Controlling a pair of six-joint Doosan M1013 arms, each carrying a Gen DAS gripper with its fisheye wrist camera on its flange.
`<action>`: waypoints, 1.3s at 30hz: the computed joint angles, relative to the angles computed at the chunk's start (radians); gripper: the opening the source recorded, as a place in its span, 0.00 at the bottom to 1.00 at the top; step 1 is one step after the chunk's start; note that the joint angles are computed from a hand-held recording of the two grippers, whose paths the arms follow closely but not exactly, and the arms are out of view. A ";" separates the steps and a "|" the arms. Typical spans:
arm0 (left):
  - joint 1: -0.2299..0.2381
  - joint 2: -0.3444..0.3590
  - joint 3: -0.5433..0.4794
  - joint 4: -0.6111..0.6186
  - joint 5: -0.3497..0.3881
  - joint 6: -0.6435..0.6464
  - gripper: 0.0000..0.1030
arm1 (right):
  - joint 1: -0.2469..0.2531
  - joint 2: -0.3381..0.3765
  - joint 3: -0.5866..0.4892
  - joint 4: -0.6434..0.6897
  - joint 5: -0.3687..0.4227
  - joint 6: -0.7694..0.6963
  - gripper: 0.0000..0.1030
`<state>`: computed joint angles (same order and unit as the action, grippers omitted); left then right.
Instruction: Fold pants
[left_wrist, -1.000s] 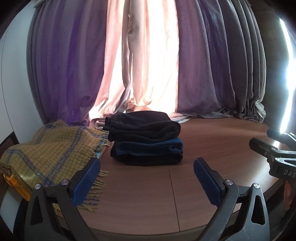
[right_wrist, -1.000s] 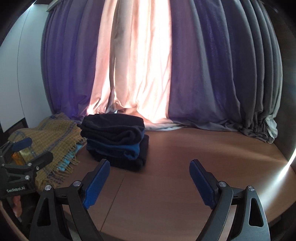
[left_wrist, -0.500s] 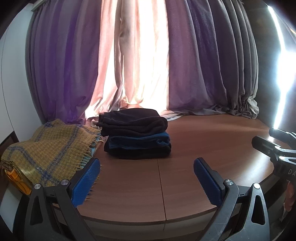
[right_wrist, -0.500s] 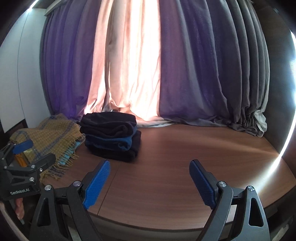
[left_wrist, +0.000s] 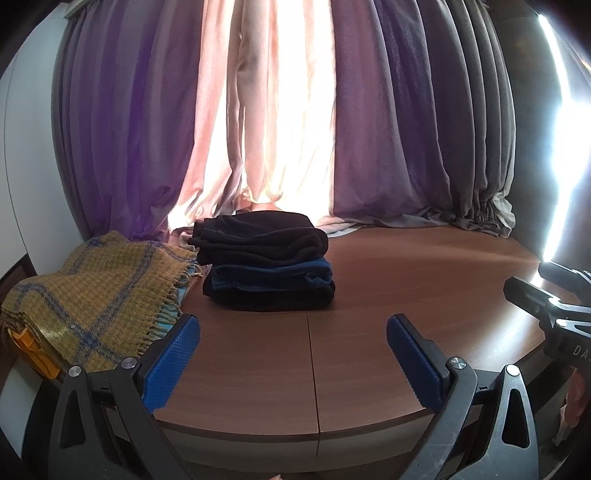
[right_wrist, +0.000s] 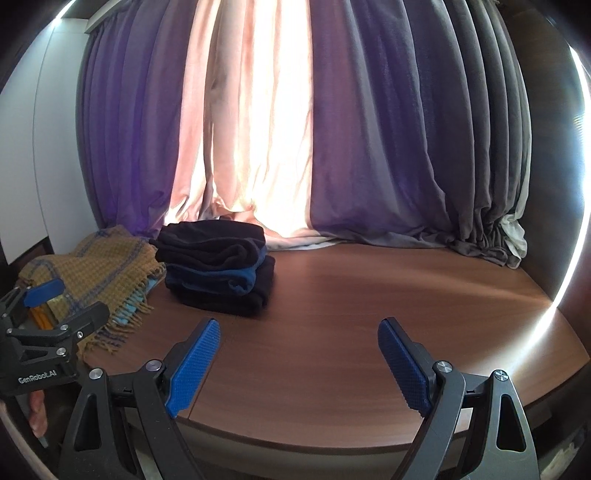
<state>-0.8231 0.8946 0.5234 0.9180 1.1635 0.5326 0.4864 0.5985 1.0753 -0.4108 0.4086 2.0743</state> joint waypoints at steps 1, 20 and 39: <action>-0.001 0.001 -0.003 0.000 0.004 0.000 1.00 | 0.000 -0.001 0.001 0.001 0.000 -0.001 0.86; -0.009 0.007 -0.019 0.020 0.034 0.002 1.00 | -0.001 -0.007 0.013 -0.035 0.001 0.040 0.86; -0.012 0.002 -0.014 0.042 0.038 -0.010 1.00 | -0.001 -0.010 0.014 -0.038 -0.003 0.039 0.86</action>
<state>-0.8354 0.8962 0.5090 0.9599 1.2014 0.5230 0.4855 0.5890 1.0889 -0.4492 0.4056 2.1132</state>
